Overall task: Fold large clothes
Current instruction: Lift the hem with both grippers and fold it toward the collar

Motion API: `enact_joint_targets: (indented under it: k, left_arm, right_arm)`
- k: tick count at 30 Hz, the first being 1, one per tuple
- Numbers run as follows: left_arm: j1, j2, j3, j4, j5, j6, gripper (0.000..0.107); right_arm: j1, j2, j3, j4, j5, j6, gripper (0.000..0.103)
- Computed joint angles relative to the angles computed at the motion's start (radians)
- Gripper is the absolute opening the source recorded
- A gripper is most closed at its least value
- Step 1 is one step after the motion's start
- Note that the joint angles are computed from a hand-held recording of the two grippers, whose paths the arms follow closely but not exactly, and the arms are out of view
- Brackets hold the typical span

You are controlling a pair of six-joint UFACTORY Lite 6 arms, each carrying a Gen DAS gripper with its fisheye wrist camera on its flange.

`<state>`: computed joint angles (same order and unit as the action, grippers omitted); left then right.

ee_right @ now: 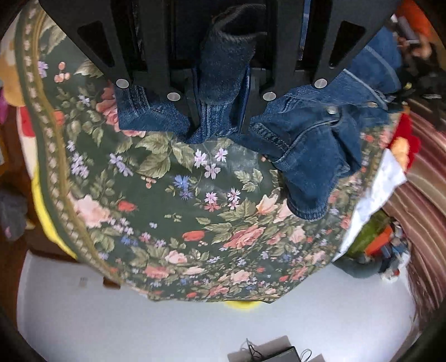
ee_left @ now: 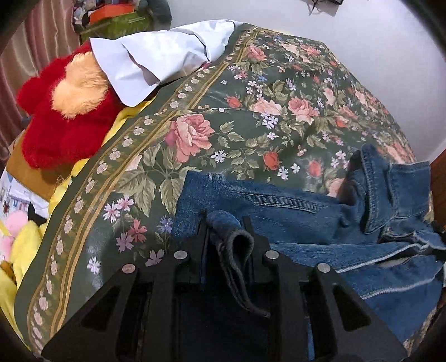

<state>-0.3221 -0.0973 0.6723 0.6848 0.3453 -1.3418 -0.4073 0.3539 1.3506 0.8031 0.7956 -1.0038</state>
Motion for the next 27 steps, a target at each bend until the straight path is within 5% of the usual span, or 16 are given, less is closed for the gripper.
enact_joint_targets:
  k: [3, 6, 11, 19, 27]
  left_arm:
    - [-0.011, 0.006, 0.020, -0.030, 0.033, 0.036, 0.024]
    - [0.000, -0.018, 0.035, -0.142, 0.064, 0.178, 0.026]
    - [-0.124, -0.155, 0.104, -0.018, 0.352, 0.116, 0.049]
    - [-0.272, -0.369, 0.207, -0.042, 0.603, 0.210, 0.065]
    - [-0.547, -0.315, 0.175, -0.076, 0.622, 0.112, 0.067]
  right_arm:
    - [-0.034, 0.015, 0.075, -0.057, 0.036, 0.060, 0.019]
    - [-0.067, -0.032, 0.118, -0.203, -0.069, 0.203, 0.019]
    - [-0.245, 0.002, 0.274, -0.114, 0.226, 0.105, 0.019]
    - [-0.294, -0.361, -0.021, -0.105, 0.344, -0.193, 0.019]
    - [-0.176, -0.683, -0.404, -0.158, 0.309, -0.290, 0.019]
